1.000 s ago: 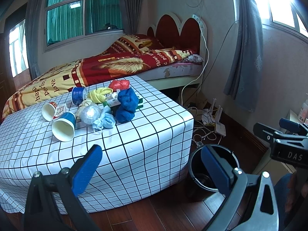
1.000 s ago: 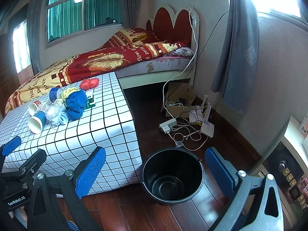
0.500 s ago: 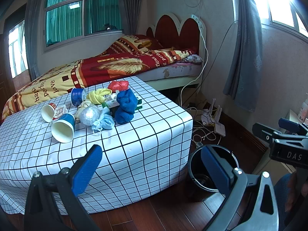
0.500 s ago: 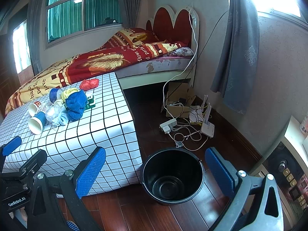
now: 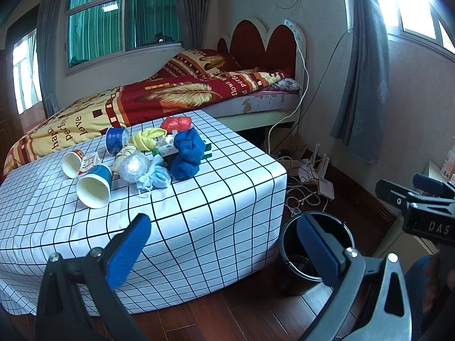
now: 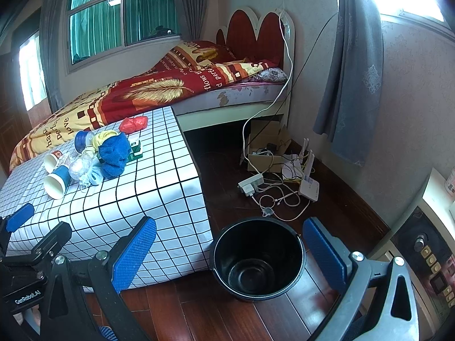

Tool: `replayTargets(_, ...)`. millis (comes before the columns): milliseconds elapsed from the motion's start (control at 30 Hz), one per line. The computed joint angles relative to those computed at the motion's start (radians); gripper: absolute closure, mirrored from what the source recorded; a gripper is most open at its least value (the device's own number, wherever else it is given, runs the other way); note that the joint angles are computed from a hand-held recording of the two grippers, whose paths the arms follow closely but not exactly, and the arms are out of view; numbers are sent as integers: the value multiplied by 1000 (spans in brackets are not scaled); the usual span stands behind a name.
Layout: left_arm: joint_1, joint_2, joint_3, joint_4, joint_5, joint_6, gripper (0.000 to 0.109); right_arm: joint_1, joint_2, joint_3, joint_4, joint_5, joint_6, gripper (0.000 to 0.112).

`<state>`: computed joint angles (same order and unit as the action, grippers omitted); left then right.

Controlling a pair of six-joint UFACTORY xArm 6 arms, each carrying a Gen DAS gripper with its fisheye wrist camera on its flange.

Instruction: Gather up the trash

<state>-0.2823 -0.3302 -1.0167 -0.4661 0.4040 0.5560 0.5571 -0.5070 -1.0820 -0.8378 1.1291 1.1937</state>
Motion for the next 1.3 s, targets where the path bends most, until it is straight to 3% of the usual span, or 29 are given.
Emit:
replayTargets(300,36,35,-19,11,-11,-16,6,-6,17,3,-9,-50,-33,9)
replayTargets(500,93,93,-68,47,6,-40,6,-47,89,-30,4,-184,-99,9)
replayTargets(667,157,165,-119,62,-33,-66,6,-89,222,-112,52,-323,-168,9)
replayTargets(800,207,256,-196,63,-44,-107,6,-112,375,-230,94,-424,-236,12)
replayTargets(933,249,361,-274,151,-91,-197,6,-124,548,-392,136,-484,-321,22)
replayTargets(1067,281,471,-380,201,-89,-280,6,-131,718,-565,191,-494,-411,27)
replayTargets(1167,289,542,-464,168,-58,-277,6,-146,842,-700,276,-472,-498,35)
replayTargets(1300,281,619,-558,135,-32,-247,6,-161,958,-842,334,-448,-550,36)
